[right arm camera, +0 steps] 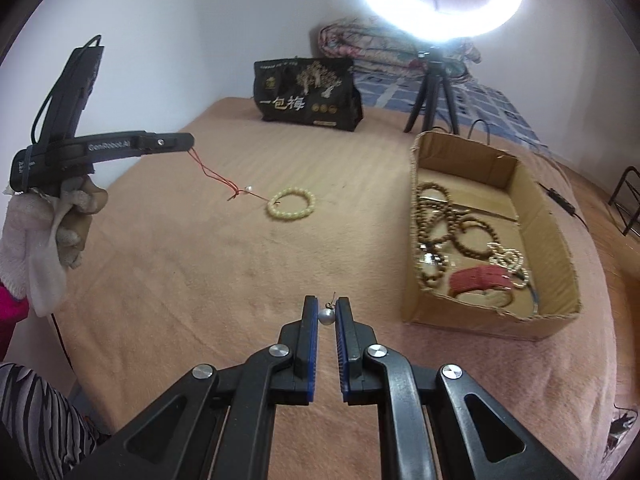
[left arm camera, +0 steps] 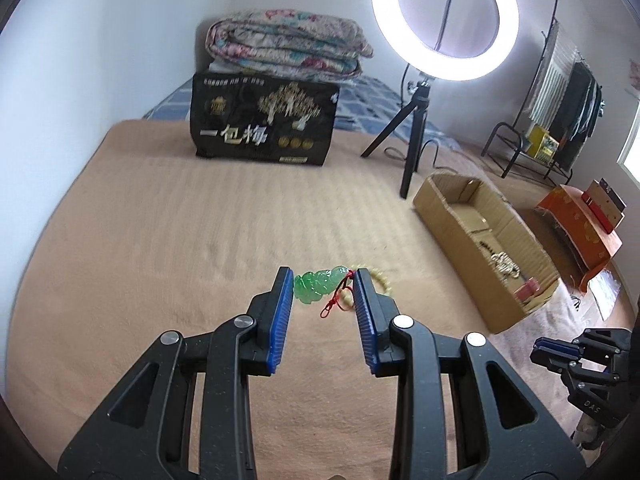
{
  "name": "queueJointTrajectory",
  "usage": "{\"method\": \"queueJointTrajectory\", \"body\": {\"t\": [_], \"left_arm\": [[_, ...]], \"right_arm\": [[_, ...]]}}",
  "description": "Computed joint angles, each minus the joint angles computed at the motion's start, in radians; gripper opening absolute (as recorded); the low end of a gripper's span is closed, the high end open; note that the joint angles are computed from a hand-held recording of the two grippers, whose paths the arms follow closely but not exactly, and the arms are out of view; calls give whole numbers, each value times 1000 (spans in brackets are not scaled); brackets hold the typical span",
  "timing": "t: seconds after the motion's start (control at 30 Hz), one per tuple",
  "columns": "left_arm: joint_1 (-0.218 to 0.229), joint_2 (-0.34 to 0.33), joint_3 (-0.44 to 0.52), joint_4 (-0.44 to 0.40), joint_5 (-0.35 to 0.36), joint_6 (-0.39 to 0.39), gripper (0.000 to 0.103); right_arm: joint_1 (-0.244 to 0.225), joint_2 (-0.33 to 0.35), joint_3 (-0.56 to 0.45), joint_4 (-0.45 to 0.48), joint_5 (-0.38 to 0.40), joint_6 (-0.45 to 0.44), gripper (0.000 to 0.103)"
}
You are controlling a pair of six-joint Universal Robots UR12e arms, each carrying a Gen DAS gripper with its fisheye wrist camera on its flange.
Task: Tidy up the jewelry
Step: 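Carry jade pendant with left tool while right tool carries earring to box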
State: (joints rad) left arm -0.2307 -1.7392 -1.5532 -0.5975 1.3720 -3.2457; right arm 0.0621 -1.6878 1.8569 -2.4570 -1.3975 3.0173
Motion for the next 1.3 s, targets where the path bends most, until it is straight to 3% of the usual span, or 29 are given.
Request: {"method": "queueJointTrajectory", "body": {"t": [0.5,0.83,1.3], "left_arm": [[-38,-42,114,10,-56,14,30],[-86,-124,239,5,-99,10,30],[-148,-246,412,-62,-99,53,30]], "right_arm": [[-65,-52,6,-16,-13,31,6],[-105,-52,-4,-28,-18,46,6],[-152,-13,-34,-36,-11,44,6]]}}
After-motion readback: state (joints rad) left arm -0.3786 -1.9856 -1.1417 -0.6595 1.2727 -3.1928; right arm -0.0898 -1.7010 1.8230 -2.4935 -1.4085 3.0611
